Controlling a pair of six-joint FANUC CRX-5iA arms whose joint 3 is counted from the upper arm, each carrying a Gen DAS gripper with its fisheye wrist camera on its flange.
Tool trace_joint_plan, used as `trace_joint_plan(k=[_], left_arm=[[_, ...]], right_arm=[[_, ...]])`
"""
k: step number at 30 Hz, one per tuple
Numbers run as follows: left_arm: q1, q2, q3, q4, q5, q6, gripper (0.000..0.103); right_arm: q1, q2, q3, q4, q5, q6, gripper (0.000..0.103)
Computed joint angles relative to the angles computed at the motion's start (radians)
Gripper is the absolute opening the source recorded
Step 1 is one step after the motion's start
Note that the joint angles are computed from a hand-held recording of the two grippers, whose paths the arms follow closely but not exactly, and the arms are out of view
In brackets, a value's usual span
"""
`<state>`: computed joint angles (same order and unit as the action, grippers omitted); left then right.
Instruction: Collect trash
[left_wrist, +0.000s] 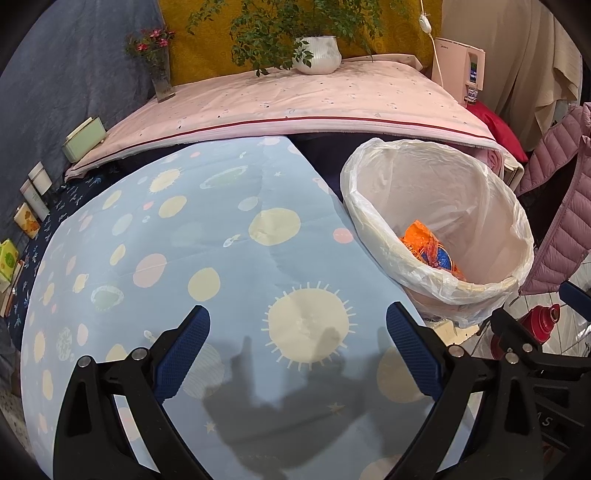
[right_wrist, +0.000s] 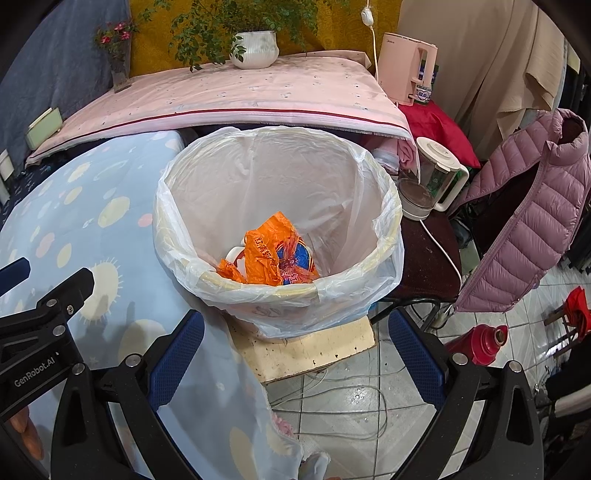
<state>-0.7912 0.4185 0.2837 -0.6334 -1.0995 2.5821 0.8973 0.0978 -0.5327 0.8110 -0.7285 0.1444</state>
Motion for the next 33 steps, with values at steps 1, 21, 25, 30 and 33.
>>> trace_joint_plan(k=[1, 21, 25, 30, 33], left_arm=[[0.000, 0.000, 0.000, 0.000, 0.000, -0.001, 0.092], [-0.001, 0.002, 0.003, -0.002, 0.000, -0.002, 0.092], [-0.001, 0.001, 0.003, -0.001, -0.001, -0.003, 0.092], [-0.001, 0.003, 0.005, -0.001, -0.002, -0.003, 0.092], [-0.003, 0.006, 0.012, -0.002, -0.005, -0.007, 0.092]], right_arm=[[-0.001, 0.000, 0.000, 0.002, 0.001, 0.000, 0.096], [-0.003, 0.000, 0.000, 0.000, 0.002, 0.002, 0.096], [-0.003, 0.000, -0.001, -0.001, 0.003, 0.002, 0.096], [0.000, -0.006, -0.006, -0.002, 0.000, -0.005, 0.096], [0.000, -0.007, -0.008, -0.002, 0.000, -0.009, 0.096]])
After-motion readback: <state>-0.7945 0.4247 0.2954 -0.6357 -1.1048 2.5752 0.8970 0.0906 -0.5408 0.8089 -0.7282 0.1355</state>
